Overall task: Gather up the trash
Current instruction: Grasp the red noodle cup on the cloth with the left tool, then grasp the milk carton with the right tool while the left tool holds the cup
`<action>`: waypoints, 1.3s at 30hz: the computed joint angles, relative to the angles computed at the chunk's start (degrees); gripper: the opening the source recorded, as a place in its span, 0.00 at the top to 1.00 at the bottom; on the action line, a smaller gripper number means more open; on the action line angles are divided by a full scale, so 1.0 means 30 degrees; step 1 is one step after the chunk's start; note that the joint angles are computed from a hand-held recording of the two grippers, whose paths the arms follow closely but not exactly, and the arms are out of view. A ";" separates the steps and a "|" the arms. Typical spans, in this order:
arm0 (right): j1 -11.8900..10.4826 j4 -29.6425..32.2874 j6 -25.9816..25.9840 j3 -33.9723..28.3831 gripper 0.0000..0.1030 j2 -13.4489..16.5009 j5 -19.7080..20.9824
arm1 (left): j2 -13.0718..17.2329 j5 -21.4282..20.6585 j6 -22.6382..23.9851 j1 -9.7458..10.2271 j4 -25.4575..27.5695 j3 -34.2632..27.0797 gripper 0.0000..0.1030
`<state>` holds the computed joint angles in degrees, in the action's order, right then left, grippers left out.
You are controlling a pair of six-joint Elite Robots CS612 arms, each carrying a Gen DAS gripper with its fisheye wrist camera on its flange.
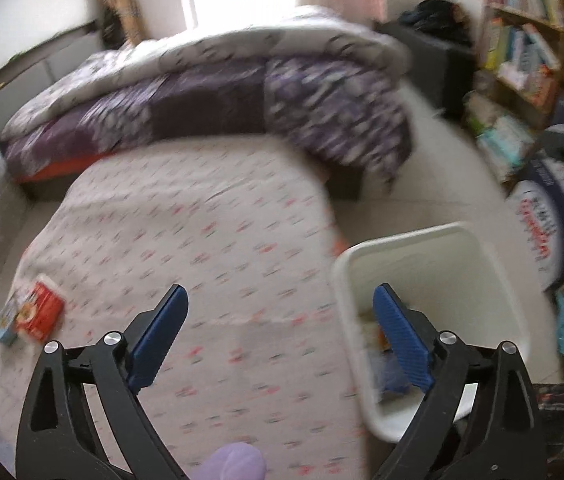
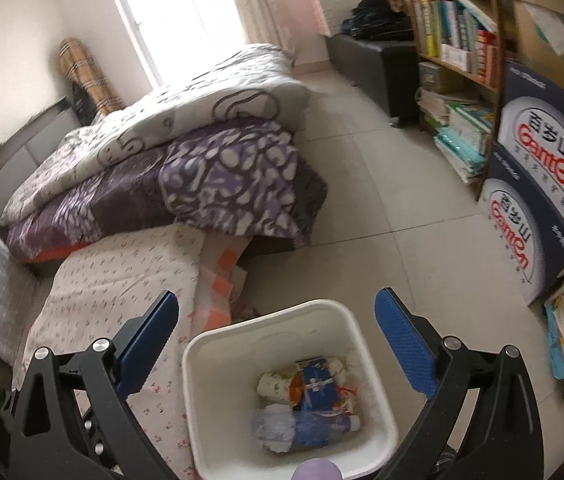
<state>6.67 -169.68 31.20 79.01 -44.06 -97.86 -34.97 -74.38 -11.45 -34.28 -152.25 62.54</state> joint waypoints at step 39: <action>0.2936 0.7022 -0.6700 -0.9821 0.07 0.5416 0.3139 | -0.1274 -0.0646 -0.2680 0.5005 0.2727 0.1569 0.63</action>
